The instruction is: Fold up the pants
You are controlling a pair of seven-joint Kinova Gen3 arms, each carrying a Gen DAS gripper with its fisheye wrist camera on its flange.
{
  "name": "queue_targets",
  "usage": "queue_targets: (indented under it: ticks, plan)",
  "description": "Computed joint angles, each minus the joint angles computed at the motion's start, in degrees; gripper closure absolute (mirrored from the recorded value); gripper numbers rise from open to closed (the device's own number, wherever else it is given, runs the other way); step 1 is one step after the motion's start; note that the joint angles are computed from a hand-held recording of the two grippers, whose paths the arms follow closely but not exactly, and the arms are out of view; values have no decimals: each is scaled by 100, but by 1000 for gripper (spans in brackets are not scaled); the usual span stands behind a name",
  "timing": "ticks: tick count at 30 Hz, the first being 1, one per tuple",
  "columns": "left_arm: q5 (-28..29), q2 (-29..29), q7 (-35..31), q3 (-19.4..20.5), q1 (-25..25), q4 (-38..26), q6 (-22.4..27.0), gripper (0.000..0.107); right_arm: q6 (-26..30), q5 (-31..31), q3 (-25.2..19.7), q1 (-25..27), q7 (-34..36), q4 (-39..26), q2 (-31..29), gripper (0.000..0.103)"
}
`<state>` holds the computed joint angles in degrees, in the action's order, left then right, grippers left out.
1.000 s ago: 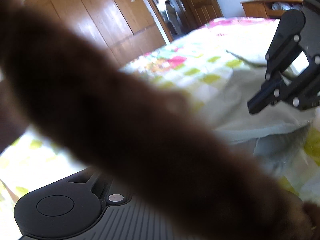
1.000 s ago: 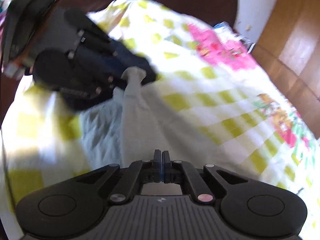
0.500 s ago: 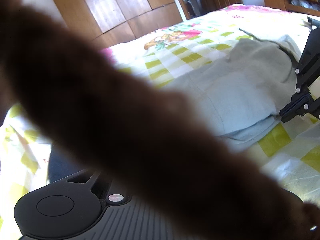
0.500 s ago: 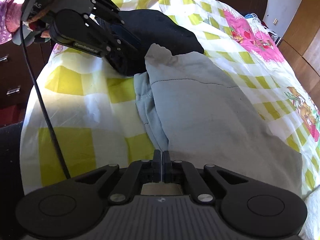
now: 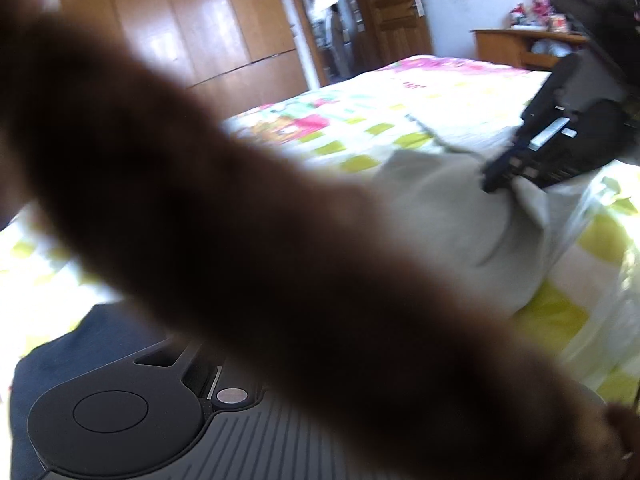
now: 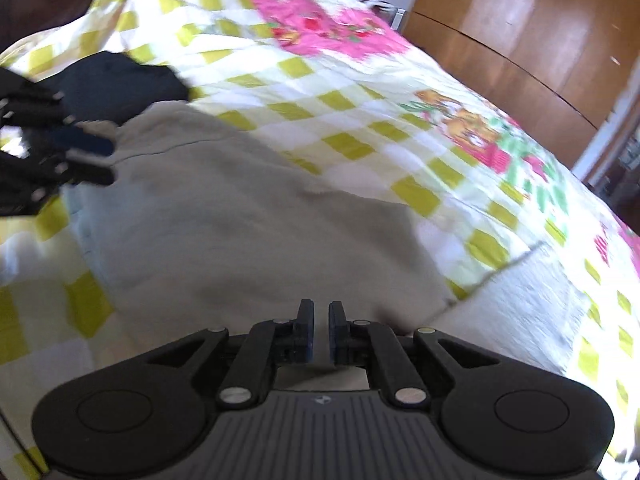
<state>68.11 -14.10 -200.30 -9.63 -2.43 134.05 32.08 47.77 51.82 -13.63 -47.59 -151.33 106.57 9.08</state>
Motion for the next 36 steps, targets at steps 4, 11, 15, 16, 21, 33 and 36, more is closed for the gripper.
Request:
queue_targets:
  ticks: [4, 11, 15, 16, 21, 33, 36]
  plan:
    - [132, 379, 417, 518, 328, -198, -20, 84, 393, 270, -278, 885, -586, -67, 76, 66]
    - [590, 1132, 514, 1149, 790, -609, -25, 84, 189, -385, 220, 2037, -609, -1200, 892, 54]
    - [733, 1447, 625, 1420, 965, -805, -274, 84, 280, -813, 751, 2063, -680, -1906, 1521, 53]
    - [667, 1511, 739, 1468, 1003, -864, -329, 84, 180, -981, 1005, 1968, -547, -1959, 1598, 53]
    - [138, 1545, 1342, 1652, 1199, -1000, -648, 84, -537, -1017, 1605, 1797, -709, -1416, 1336, 87]
    - [-347, 1637, 2232, 1928, 1661, -1262, -1208, 83, -1561, -699, 536, 3264, -1378, 385, -599, 75]
    - [-66, 1697, 1992, 1995, 1635, -1218, -1265, 83, -1718, -1269, 685, 3182, -741, -178, 27, 54]
